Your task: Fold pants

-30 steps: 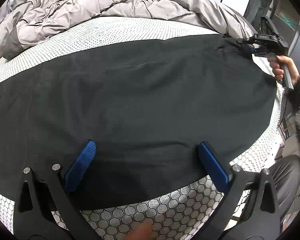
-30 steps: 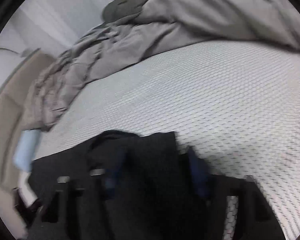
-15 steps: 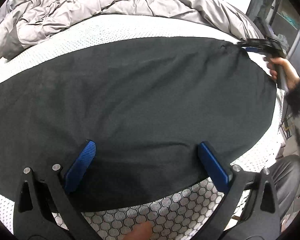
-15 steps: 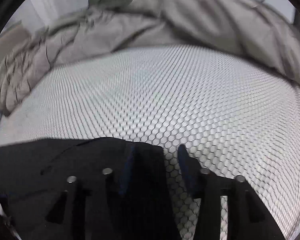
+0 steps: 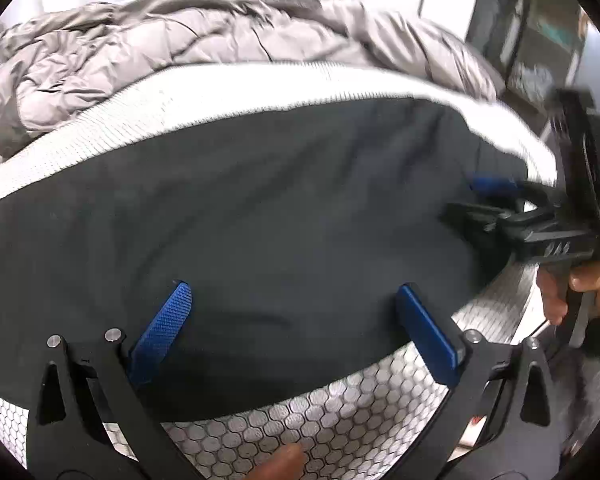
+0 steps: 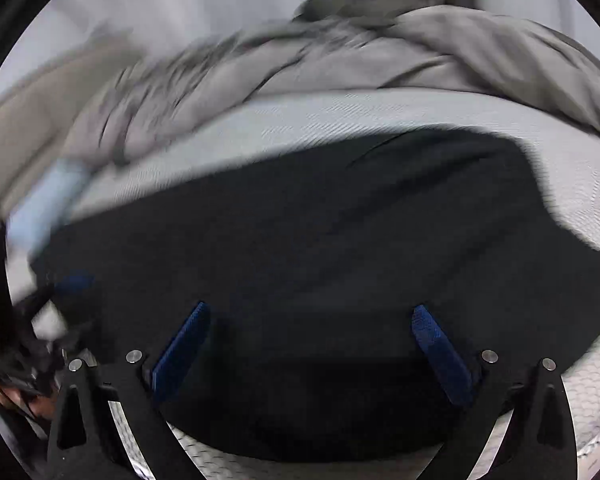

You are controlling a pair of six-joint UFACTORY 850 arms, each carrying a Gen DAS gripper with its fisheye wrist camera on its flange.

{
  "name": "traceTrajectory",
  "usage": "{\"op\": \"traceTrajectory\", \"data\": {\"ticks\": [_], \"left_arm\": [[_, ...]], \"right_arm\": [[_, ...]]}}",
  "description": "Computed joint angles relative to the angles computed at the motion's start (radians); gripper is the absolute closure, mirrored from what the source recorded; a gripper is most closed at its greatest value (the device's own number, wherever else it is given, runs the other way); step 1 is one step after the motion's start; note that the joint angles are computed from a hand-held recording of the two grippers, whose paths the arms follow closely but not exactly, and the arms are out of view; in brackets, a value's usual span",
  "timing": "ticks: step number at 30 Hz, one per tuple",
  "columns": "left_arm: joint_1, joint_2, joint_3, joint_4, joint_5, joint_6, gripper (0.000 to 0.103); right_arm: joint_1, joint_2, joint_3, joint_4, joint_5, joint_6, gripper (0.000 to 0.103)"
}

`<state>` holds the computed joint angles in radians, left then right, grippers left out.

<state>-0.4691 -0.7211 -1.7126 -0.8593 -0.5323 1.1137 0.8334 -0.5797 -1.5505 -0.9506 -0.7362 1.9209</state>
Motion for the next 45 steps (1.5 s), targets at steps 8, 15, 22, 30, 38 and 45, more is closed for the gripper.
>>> {"op": "traceTrajectory", "data": {"ticks": [8, 15, 22, 30, 38, 45], "left_arm": [[-0.024, -0.016, 0.016, 0.108, 0.08, -0.083, 0.001], [-0.022, -0.032, -0.006, 0.126, 0.068, -0.107, 0.0], [-0.029, -0.004, 0.028, 0.038, 0.109, -0.034, 0.0], [-0.073, 0.051, 0.106, -0.219, 0.108, 0.208, 0.0], [-0.087, 0.05, 0.121, -0.045, 0.123, 0.101, 0.0], [-0.019, 0.057, 0.139, -0.052, 0.116, 0.09, 0.0]], "right_arm": [[-0.007, -0.213, -0.313, 0.204, -0.155, -0.467, 0.0], [-0.01, -0.032, -0.05, 0.198, -0.183, -0.414, 0.001], [0.011, 0.052, 0.085, 0.171, -0.342, -0.229, 0.001], [0.032, 0.061, 0.068, -0.047, -0.136, -0.043, 0.0], [0.015, -0.042, -0.057, 0.109, -0.053, -0.368, 0.001], [0.013, 0.128, 0.199, 0.152, -0.34, -0.072, 0.001]]}}
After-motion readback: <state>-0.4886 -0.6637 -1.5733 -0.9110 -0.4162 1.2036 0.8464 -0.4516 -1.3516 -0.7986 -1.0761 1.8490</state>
